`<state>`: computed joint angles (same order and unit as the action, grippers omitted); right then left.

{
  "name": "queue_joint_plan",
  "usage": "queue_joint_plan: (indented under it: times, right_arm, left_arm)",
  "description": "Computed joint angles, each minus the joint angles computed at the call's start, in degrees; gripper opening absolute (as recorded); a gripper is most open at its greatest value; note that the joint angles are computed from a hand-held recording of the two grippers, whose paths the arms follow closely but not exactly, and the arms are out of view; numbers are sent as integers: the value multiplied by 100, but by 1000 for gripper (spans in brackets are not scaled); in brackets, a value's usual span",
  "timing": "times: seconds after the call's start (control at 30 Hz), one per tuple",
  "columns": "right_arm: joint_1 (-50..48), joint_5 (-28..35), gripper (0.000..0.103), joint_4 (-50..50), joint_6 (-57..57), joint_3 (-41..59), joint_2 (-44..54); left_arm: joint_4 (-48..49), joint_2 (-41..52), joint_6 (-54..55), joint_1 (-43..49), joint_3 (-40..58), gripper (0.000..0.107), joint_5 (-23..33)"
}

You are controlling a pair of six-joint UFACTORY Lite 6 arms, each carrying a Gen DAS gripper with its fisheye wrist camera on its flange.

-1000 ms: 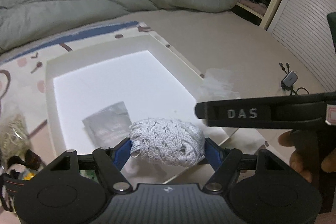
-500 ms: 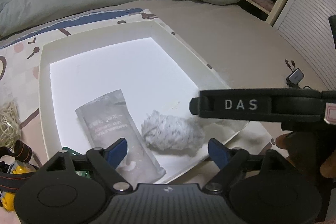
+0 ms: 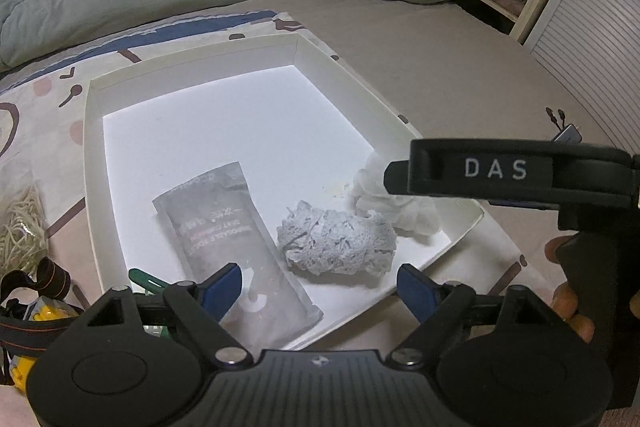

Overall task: Organize objects
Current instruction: 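Open the right tool to drop the cloth bundle while the left tool releases the yarn ball into the box, then withdraw both open tools from the white box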

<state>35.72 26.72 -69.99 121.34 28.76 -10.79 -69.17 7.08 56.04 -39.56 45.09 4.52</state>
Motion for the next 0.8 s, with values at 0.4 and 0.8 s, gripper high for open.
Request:
queue_joint_plan:
  times: [0.4,0.8]
  right_arm:
    - [372,416,98,353,-199,-99,-533]
    - [1254,1428,98,695,-387,-33,-1264]
  left_arm:
    - [1969,-641,-1729,183,-325,85,96]
    - [2756,-1723,-2264,846,-677,85,558]
